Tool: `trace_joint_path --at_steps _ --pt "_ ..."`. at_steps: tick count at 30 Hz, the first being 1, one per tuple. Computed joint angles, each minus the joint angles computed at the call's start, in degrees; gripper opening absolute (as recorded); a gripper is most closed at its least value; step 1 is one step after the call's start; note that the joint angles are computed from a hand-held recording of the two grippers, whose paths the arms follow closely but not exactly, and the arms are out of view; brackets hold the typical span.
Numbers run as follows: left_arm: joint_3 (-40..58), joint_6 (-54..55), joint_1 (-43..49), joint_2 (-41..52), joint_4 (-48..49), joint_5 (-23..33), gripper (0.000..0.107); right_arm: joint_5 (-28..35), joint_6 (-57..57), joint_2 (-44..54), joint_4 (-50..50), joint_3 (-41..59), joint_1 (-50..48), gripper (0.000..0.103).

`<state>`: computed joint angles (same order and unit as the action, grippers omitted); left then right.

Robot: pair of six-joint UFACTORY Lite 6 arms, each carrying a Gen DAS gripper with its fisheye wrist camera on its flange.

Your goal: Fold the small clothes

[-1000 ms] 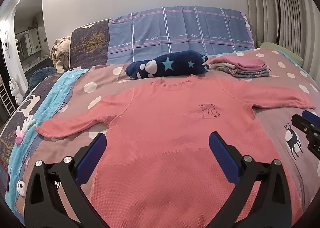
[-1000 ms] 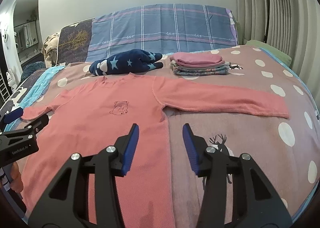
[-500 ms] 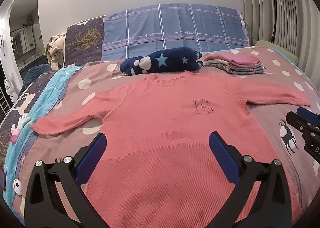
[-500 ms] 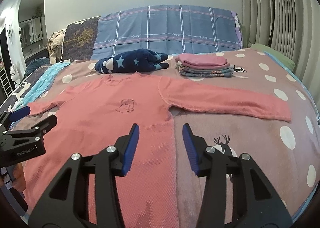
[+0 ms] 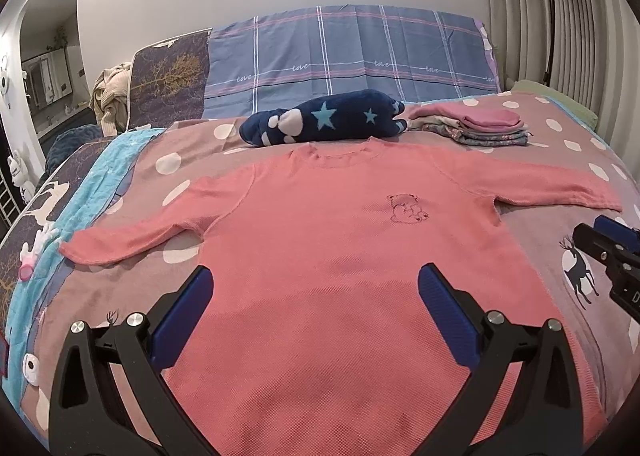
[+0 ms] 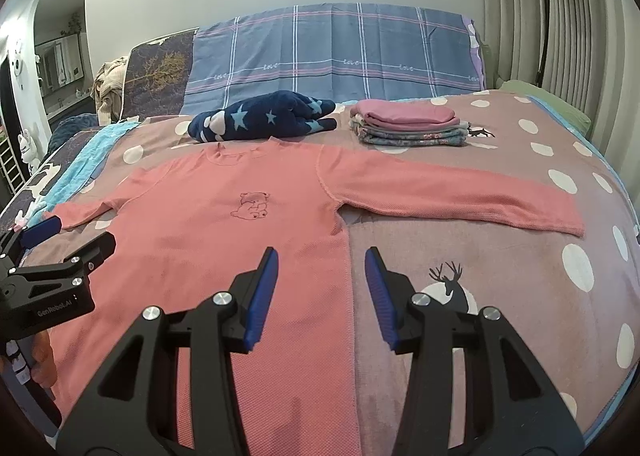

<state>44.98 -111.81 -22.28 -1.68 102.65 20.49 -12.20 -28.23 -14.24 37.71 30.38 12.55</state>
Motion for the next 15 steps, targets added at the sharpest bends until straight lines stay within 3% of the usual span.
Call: trace_joint_path --at_steps 15 --pt "0.3 -2.1 1.5 1.7 2.9 -4.3 0.102 1.7 4.7 1.6 -4.9 1.0 -1.8 0.046"
